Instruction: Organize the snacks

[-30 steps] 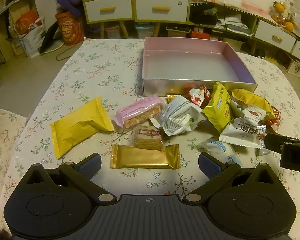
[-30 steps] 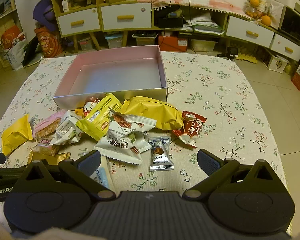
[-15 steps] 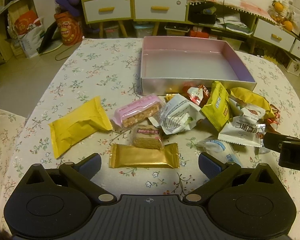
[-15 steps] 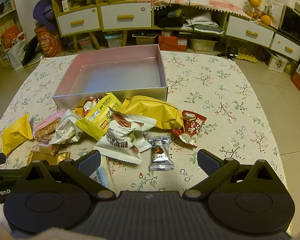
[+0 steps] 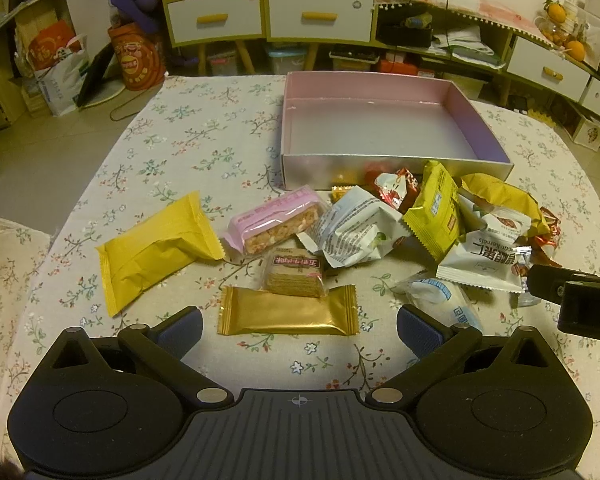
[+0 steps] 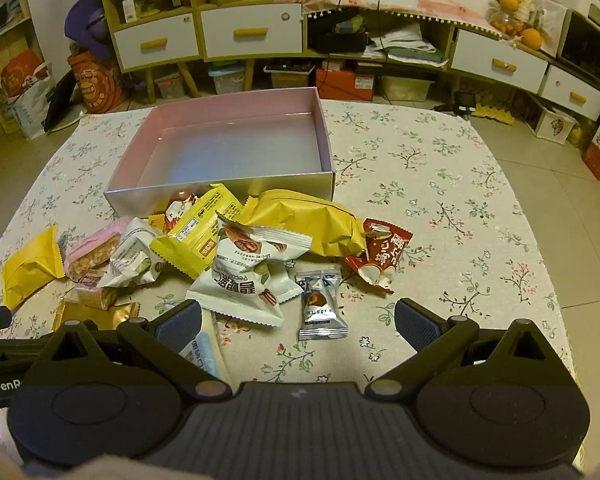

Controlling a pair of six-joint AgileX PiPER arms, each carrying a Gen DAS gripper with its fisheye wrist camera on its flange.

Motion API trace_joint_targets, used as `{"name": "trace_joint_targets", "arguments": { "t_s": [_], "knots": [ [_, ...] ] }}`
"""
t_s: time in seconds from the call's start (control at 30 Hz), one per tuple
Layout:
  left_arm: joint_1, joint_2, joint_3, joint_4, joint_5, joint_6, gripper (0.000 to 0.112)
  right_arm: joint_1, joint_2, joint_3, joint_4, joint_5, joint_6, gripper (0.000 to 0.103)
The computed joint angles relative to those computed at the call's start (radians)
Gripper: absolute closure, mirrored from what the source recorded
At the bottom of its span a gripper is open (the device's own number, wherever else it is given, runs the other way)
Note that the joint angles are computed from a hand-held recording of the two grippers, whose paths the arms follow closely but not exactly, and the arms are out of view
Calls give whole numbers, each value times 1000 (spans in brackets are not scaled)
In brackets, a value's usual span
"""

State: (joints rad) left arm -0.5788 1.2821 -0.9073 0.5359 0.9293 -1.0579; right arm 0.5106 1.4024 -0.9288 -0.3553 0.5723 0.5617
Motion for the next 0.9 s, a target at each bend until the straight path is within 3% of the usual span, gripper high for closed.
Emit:
{"name": "trace_joint_targets", "arguments": {
  "t_s": [0.9],
  "knots": [
    [7,-1,7,-3,-9,11,9,6,2,-4,-6,5,8,0]
  ]
}}
